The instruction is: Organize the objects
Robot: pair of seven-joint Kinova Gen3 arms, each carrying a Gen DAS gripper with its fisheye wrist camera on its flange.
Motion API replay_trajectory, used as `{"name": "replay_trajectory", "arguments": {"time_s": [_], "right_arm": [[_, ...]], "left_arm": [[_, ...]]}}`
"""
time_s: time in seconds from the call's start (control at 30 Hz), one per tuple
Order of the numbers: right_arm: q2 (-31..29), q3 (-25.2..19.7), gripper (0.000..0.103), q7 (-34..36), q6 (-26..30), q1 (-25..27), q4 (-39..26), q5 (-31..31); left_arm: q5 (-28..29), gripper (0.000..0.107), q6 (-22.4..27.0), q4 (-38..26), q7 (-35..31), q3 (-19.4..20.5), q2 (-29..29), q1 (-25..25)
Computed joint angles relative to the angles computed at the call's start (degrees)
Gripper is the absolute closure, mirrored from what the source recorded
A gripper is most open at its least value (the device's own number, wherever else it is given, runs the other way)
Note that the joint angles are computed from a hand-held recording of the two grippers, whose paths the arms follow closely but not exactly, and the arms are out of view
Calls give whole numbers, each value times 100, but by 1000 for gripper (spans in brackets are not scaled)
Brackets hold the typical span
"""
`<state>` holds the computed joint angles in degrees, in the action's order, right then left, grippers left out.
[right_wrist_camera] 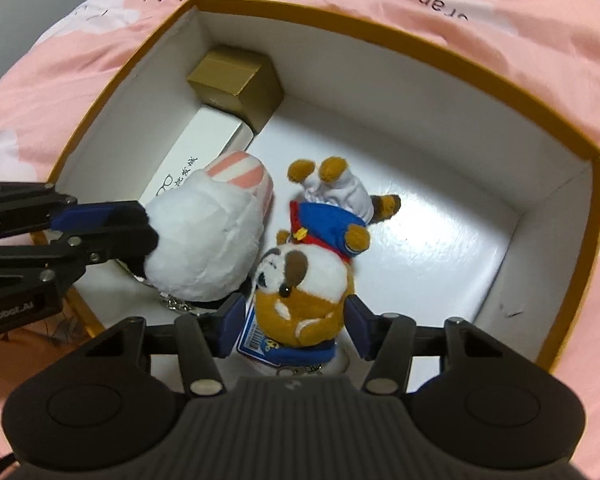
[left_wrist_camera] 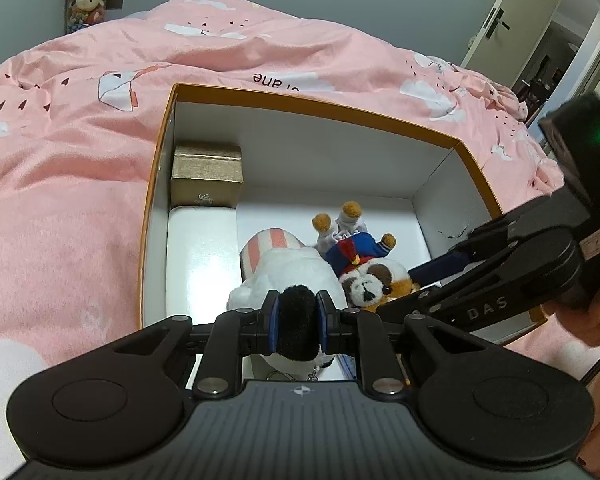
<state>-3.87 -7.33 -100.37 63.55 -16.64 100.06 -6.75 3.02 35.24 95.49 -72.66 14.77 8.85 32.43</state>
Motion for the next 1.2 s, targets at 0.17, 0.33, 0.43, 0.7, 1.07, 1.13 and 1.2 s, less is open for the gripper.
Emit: {"name": "replay_trajectory", "arguments": {"time_s": [0.17, 0.33, 0.43, 0.7, 1.07, 1.13, 1.2], "right_arm": [[-11, 5, 67, 457, -73, -40, 52, -203], [53, -16, 67, 630, -22, -57, 53, -141], [27, -16, 56, 591, -89, -62, 100, -136], [-150, -208, 40, -84, -413, -136, 187, 282], [-55, -352, 55, -578, -410, -480, 160, 1148], [-183, -367, 56, -669, -371, -466, 105, 1275], [-335, -363, 57, -747, -441, -412, 59, 1354]], "left_arm": [[-43, 87, -6, 5, 48, -20, -5, 2], [-162, 87, -30, -3, 149, -43, 19, 67], [-359, 87, -23, 16, 274, -59, -5, 146], [-359, 87, 40, -21, 304, -43, 10, 120], [-318, 87, 27, -2, 300, -23, -5, 97], [-270, 87, 15, 16, 257, -18, -16, 71], [-231, 87, 13, 21, 235, -16, -21, 55]]}}
